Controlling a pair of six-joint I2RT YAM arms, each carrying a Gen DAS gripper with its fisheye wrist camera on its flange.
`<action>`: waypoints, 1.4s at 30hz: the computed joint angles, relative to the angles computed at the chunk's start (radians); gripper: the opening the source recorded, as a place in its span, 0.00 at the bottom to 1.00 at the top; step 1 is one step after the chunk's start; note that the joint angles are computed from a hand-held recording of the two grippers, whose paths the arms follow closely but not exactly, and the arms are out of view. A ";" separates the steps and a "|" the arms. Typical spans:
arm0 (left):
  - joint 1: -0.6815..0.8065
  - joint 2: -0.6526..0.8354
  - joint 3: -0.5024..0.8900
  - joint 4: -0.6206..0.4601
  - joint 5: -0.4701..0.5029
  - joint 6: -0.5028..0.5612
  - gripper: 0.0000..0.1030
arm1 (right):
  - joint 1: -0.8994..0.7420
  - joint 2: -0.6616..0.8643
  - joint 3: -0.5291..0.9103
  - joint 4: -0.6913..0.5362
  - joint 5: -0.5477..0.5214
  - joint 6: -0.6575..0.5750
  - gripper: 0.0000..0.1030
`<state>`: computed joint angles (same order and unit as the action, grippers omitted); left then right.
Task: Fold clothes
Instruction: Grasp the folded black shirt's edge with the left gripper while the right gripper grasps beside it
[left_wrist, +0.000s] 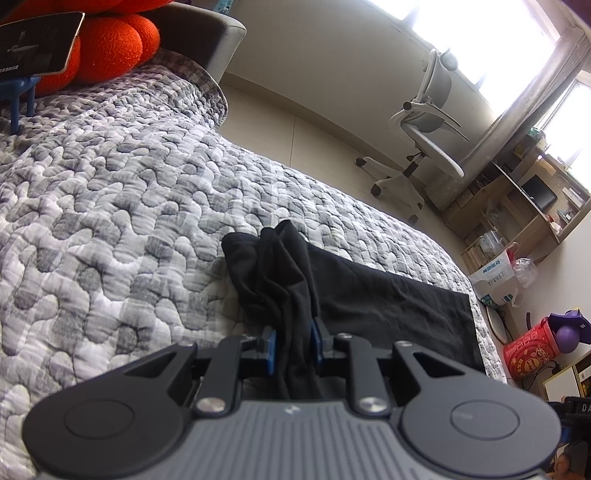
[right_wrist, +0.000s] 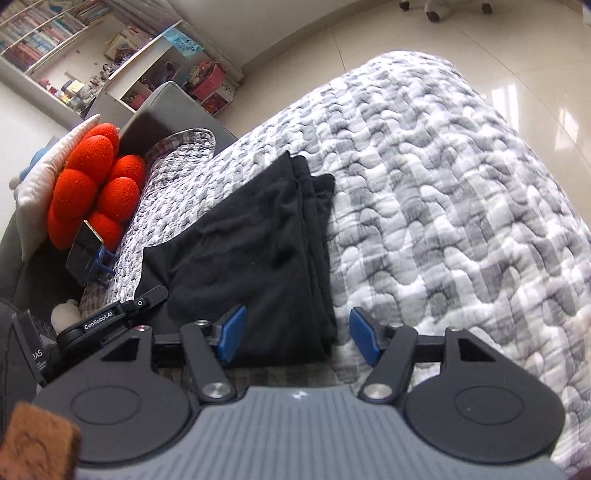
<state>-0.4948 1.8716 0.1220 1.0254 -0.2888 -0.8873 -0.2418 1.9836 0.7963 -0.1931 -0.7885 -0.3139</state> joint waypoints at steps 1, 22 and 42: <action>0.001 -0.001 0.000 -0.002 0.001 -0.002 0.20 | -0.024 0.015 0.019 -0.038 -0.026 -0.012 0.63; 0.001 0.003 0.001 0.001 0.000 0.004 0.20 | -0.105 0.165 0.210 -0.405 -0.167 -0.137 0.62; 0.002 0.011 0.001 0.012 0.001 0.018 0.20 | -0.078 0.253 0.284 -0.290 -0.278 -0.062 0.62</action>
